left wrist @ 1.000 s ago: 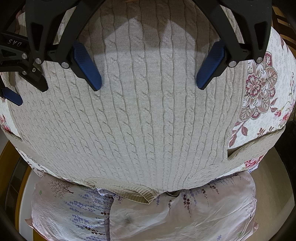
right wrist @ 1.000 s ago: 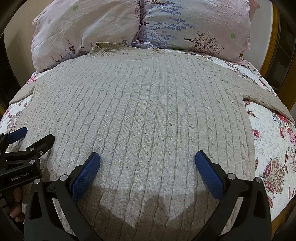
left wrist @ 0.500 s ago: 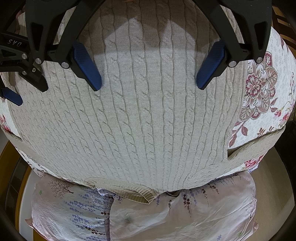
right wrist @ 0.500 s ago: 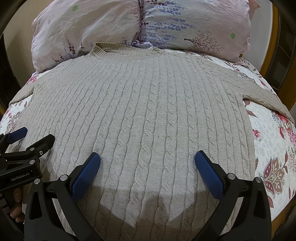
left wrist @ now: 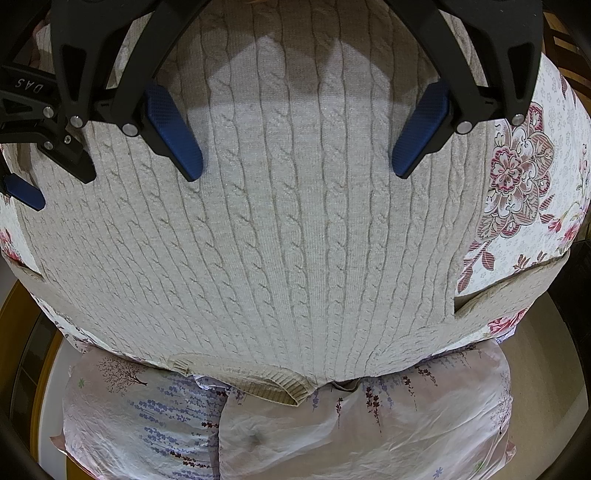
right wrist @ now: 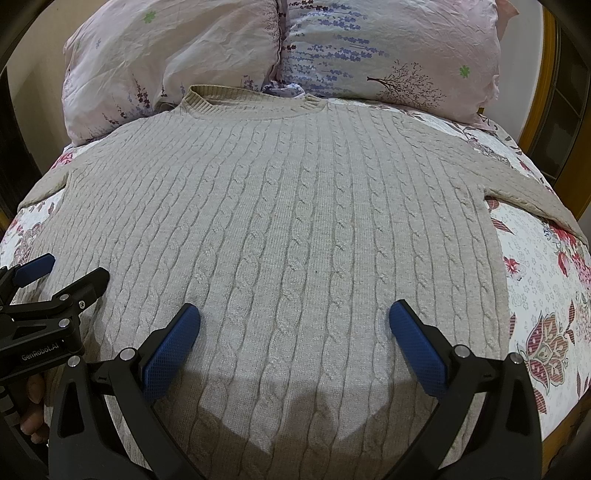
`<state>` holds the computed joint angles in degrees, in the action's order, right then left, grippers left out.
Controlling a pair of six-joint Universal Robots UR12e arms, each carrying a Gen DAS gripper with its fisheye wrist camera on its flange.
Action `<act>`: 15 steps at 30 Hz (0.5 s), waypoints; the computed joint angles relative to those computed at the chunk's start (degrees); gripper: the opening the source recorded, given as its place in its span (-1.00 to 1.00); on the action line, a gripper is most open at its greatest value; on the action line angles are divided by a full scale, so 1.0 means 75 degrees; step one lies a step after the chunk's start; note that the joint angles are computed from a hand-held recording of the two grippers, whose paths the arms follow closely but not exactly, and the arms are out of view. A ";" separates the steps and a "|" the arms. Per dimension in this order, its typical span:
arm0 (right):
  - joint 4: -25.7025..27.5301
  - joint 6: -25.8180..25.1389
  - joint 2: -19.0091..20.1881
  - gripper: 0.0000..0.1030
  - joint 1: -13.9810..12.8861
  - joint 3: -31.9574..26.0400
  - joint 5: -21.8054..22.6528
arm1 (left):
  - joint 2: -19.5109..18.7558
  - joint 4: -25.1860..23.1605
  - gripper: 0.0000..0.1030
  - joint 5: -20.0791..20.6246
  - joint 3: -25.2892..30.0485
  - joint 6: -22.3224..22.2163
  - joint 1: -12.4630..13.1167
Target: Fold small clothes
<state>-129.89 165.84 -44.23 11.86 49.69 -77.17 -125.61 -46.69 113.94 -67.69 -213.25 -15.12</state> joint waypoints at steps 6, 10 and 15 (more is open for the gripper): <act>-0.0022 0.0003 -0.0016 0.97 -0.0005 0.0030 0.0007 | 0.0000 0.0000 0.97 0.0000 0.0000 0.0000 0.0000; 0.0160 -0.0063 0.0014 0.97 -0.0004 -0.0085 -0.0005 | 0.0000 -0.0009 0.97 -0.0005 0.0003 -0.0005 0.0001; 0.0380 -0.0147 0.0082 0.97 0.0000 -0.0238 0.0017 | -0.0039 -0.0137 0.97 -0.0014 0.0108 -0.0059 -0.0001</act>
<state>-127.03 164.74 -43.61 11.85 47.91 -77.04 -125.90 -47.72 113.84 -66.88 -213.70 -15.13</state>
